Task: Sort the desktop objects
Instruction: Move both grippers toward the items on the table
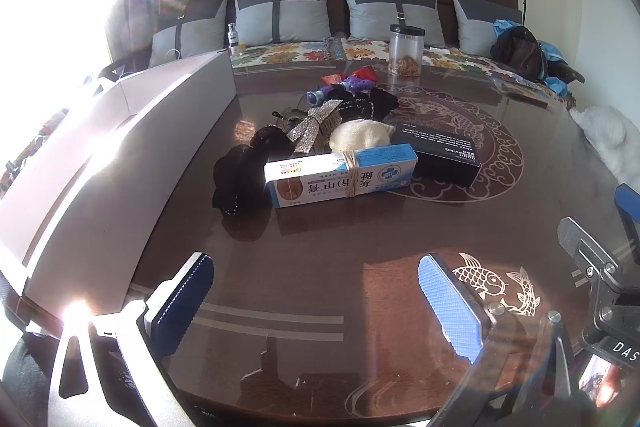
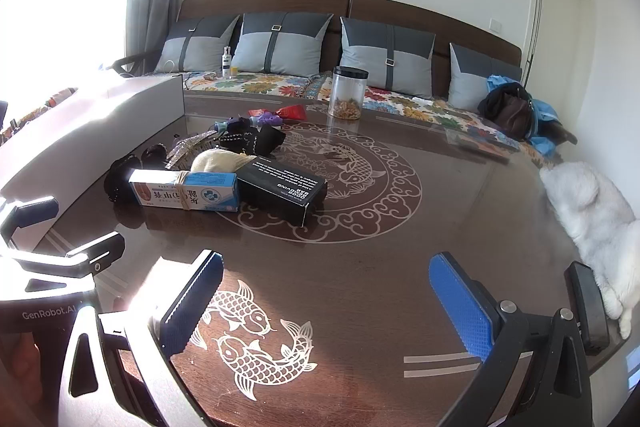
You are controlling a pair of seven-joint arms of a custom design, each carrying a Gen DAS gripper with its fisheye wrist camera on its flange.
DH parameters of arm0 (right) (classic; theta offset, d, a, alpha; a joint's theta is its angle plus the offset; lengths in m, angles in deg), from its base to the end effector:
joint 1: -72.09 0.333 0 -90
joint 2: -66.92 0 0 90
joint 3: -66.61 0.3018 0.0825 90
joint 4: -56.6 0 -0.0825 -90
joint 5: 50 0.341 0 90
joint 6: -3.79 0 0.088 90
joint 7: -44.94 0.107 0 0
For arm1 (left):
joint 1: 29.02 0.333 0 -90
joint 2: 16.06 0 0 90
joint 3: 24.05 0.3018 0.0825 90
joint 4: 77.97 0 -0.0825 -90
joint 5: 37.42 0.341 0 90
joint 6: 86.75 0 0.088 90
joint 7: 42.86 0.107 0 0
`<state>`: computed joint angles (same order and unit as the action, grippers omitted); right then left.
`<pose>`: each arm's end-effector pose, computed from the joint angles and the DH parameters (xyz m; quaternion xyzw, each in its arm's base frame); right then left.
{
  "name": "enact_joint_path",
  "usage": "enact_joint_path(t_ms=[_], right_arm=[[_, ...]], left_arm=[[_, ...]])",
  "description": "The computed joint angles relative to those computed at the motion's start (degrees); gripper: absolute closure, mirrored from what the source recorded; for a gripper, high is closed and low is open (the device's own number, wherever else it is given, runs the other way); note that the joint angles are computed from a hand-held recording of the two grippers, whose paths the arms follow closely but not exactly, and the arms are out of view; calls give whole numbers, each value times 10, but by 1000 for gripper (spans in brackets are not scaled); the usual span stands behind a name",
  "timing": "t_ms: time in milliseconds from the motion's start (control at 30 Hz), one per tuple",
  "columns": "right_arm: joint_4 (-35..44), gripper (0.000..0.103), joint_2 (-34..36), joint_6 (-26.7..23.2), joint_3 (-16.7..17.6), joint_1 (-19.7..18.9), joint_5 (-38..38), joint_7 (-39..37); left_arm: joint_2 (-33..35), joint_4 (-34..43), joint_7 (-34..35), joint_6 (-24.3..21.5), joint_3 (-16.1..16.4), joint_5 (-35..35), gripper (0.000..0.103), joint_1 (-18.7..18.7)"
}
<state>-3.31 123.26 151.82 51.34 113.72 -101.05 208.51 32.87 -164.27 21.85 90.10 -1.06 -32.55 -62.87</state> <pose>0.6382 0.4270 0.3143 -0.6292 0.6186 -0.3792 0.2788 0.6847 -0.2207 0.2926 -0.6221 0.6754 -0.2733 0.2867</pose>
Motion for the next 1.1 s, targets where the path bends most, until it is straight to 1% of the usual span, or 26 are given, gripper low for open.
enact_joint_path(t_ms=[133, 167, 300, 433, 567, 633, 733, 833, 967, 1100], right_arm=[[1, 0, 1, -1, 0, 0, 1, -1], [1, 0, 1, -1, 0, 0, 1, 0], [2, 0, 1, -1, 0, 0, 2, -1], [-2, 0, 0, 1, 1, -1, 2, -1], [11, 0, 9, -8, 9, -5, 14, -21], [16, 0, 13, -11, 11, -6, 20, -29], [25, 0, 19, -10, 19, -13, 35, -49], [60, 0, 41, -24, 42, -28, 74, -103], [114, 0, 77, -46, 61, -42, 133, -170], [165, 0, 108, -74, 62, -45, 178, -215]], left_arm=[[0, 0, 1, 0, -2, 1, 0, 2], [-2, -1, 8, 1, -11, 3, 0, 9], [-2, 0, 16, 0, -20, 0, 0, 15], [1, 9, 22, -11, -30, -1, 0, 23], [3, 17, 29, -25, -50, 3, 0, 41], [8, 29, 32, -45, -58, 7, 0, 48], [22, 58, 38, -91, -88, 15, 0, 72], [38, 88, 36, -132, -117, 23, 0, 95], [50, 105, 22, -156, -128, 45, 0, 105], [56, 116, 17, -172, -145, 57, 0, 119]])
